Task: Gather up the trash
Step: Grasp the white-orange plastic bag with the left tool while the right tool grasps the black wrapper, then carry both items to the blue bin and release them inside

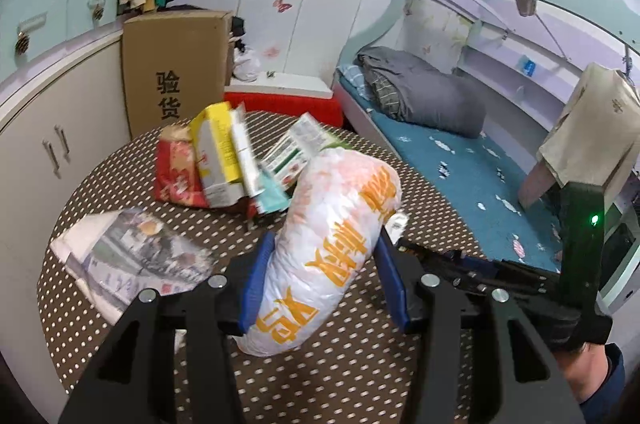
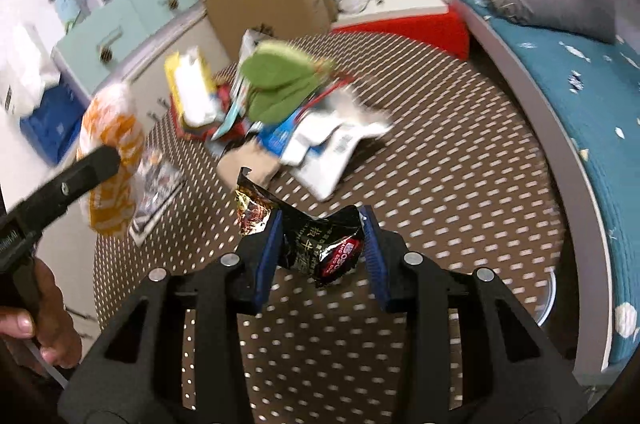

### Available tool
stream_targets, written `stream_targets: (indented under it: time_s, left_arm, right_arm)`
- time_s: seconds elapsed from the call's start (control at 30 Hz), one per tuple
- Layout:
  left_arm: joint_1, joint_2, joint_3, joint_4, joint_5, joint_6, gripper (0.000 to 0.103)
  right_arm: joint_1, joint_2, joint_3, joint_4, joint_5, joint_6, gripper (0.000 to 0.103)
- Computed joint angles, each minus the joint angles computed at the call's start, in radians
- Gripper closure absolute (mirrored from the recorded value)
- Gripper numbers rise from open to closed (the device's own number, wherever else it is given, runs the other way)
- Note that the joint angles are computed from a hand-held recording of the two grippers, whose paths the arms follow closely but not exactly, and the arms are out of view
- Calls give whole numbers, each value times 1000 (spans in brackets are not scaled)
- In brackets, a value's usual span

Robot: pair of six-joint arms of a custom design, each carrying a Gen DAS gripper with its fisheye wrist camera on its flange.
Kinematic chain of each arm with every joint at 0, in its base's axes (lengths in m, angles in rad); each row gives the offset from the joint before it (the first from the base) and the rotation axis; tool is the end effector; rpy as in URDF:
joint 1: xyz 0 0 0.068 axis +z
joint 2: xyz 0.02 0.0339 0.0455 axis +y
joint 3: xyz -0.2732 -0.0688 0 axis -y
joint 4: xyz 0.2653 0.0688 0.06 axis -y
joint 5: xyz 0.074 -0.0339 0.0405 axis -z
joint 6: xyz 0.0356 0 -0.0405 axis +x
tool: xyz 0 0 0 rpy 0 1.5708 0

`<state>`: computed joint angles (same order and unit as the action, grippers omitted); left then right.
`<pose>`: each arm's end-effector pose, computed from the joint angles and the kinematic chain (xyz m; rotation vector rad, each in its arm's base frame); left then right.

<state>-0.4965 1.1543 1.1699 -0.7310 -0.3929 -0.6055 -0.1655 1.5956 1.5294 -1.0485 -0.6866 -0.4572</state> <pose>0.2303 -0.1092 0.3574 -0.3216 2.2027 -0.1532 0.3393 -0.0338 0.3378 -0.5529 2.3760 0.6544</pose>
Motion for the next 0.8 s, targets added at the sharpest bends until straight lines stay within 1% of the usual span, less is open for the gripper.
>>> stream_targets:
  time_s: [0.17,0.27,0.4,0.6,0.73,0.8]
  left_arm:
    - [-49,94,119,13,-34,36,53]
    - [-72,164,205,26,-38,65,53]
    - [-102,267,331,43,-25,114,53]
    - [-161,456,547,72,9,184,53]
    - [-182,606,707,63,71,189,53]
    - [-190,682,786,51,104,187,53]
  right_arm:
    - [-84,52,127,-22,-57,30,64]
    - [-155,77,180,-31,-101,38,64]
    - [-242,128,289,-22,-142,103,64]
    - [-361,220,436,8,-137,170,64]
    - [-449,319,565,12,-114,242,64]
    - [-482,360,598,27,-92,282,64]
